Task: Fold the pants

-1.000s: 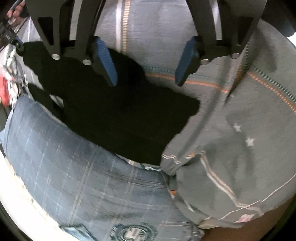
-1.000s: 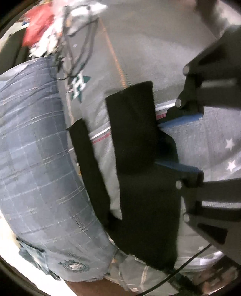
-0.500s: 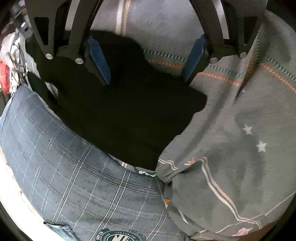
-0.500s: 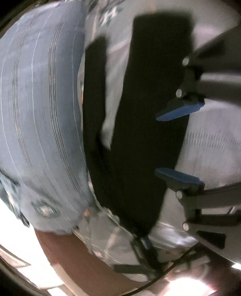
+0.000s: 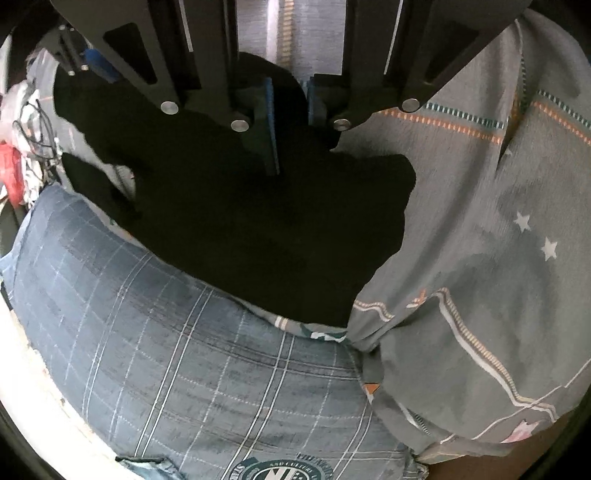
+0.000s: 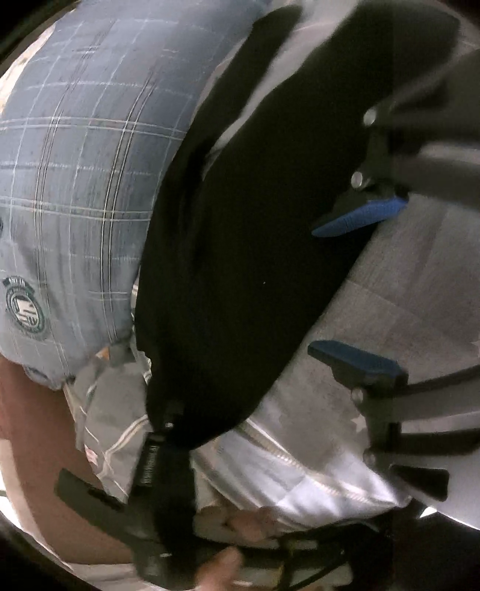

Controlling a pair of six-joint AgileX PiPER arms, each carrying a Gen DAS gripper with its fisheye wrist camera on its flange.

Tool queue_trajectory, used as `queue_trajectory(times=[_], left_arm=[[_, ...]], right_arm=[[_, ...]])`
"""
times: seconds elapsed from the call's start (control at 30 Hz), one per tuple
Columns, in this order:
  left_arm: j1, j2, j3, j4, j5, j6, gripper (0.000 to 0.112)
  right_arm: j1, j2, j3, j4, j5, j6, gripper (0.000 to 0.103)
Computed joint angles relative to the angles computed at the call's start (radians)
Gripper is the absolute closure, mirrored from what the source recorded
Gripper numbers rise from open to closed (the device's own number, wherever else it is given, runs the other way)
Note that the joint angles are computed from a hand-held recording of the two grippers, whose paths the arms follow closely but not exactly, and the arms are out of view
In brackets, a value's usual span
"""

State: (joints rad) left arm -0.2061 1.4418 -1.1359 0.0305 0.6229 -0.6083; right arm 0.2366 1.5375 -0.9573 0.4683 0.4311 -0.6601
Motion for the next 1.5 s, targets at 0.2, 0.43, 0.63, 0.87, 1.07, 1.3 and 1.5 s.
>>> queue_trajectory(times=[0.2, 0.43, 0.63, 0.87, 1.07, 1.3, 1.5], left_arm=[[0.026, -0.074, 0.025, -0.070, 0.004, 0.056, 0.102], [0.020, -0.248, 0.157, -0.060, 0.045, 0.047, 0.102], [0.011, -0.275, 0.247, -0.045, 0.072, 0.020, 0.099], [-0.008, -0.304, 0.212, 0.044, 0.147, -0.051, 0.072], [-0.104, -0.408, 0.201, 0.211, 0.228, -0.203, 0.061], [-0.205, -0.477, 0.181, 0.320, 0.263, -0.288, 0.034], [-0.209, -0.385, 0.183, 0.253, 0.207, -0.230, 0.034]], right_arm=[[-0.035, 0.012, -0.050, 0.057, 0.056, 0.008, 0.098], [-0.062, -0.143, -0.004, 0.091, 0.190, -0.121, 0.098], [-0.029, -0.106, 0.042, 0.062, 0.171, -0.097, 0.094], [-0.108, -0.106, 0.004, 0.160, 0.253, -0.138, 0.069], [-0.237, -0.133, -0.035, 0.091, 0.240, -0.079, 0.055], [-0.444, -0.039, -0.167, -0.197, 0.241, 0.230, 0.049], [-0.585, 0.089, -0.308, -0.359, 0.302, 0.403, 0.049]])
